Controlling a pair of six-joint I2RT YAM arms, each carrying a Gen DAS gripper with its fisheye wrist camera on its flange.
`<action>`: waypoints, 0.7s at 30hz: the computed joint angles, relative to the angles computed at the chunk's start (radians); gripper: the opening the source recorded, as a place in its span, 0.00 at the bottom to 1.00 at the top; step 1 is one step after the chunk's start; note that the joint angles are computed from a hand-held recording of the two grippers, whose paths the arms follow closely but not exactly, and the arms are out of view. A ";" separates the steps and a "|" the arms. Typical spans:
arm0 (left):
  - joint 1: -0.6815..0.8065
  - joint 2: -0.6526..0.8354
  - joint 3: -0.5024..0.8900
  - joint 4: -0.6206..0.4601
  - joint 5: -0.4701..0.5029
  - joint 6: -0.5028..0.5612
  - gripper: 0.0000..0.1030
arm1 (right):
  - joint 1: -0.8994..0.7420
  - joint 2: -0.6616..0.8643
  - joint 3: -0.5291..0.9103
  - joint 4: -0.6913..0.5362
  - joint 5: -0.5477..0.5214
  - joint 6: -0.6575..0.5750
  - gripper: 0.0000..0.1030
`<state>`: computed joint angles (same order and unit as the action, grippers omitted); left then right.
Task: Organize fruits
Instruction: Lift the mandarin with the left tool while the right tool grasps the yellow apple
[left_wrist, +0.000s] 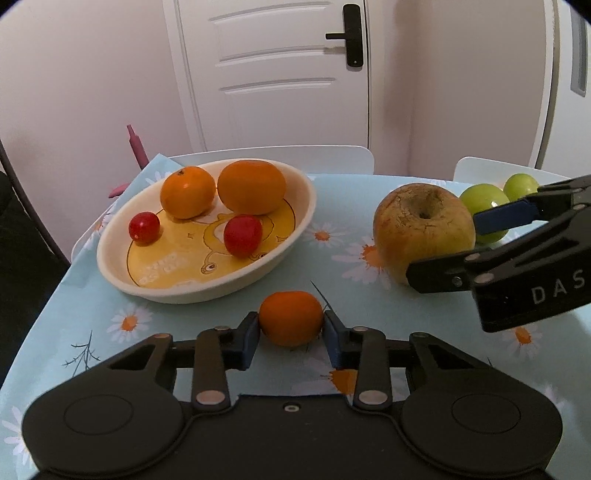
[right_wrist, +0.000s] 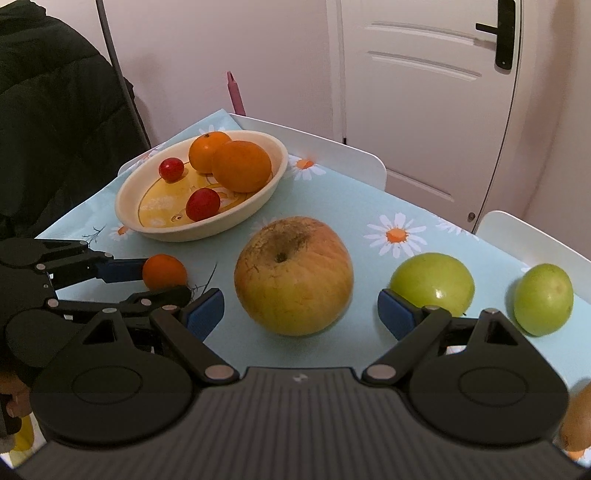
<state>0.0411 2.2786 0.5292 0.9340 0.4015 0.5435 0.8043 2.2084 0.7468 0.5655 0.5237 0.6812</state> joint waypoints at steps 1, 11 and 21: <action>0.001 -0.002 -0.001 -0.003 0.001 -0.004 0.39 | -0.002 0.001 0.003 0.001 -0.001 -0.004 1.00; 0.020 -0.025 -0.015 -0.016 0.000 -0.007 0.39 | -0.016 0.015 0.037 -0.008 -0.008 -0.044 1.00; 0.051 -0.050 -0.041 -0.006 0.011 -0.003 0.39 | -0.016 0.033 0.080 -0.054 0.010 -0.059 0.93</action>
